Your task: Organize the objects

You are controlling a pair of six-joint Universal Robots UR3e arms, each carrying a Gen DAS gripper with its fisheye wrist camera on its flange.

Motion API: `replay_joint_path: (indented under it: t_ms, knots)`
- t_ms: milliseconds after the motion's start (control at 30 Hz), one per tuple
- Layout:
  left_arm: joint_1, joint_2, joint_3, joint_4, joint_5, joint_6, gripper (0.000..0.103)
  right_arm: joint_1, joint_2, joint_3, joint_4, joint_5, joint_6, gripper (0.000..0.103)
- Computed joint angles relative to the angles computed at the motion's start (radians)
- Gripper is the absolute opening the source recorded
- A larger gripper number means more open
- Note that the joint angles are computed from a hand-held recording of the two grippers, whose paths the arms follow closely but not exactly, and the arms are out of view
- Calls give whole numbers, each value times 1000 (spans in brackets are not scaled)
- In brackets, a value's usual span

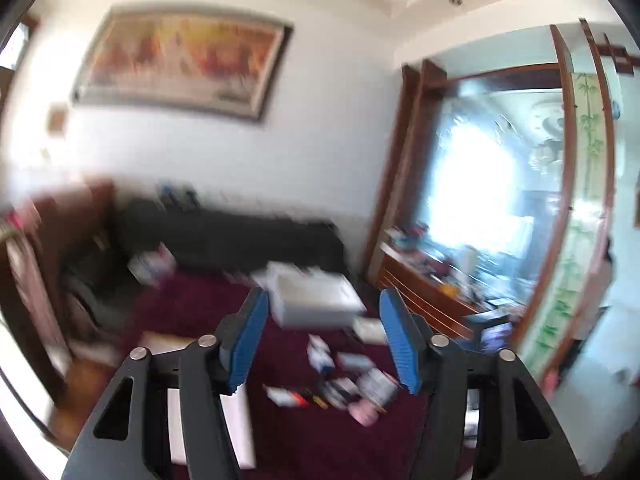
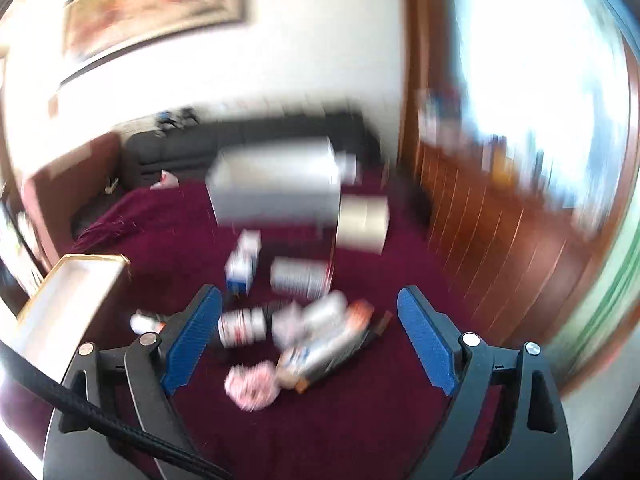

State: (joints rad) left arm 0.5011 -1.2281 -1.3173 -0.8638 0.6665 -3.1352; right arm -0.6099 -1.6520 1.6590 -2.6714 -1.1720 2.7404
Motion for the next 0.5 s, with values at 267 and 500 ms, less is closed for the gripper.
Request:
replay_joint_path:
  t_ms: [267,500]
  knots:
    - [-338,-491,661,61,548,-102,80,428,61,-206,20,-551,-403,100]
    - [0,-425,746,-90,143,-198,80,-76,-159,-514,584,-6,-282,100]
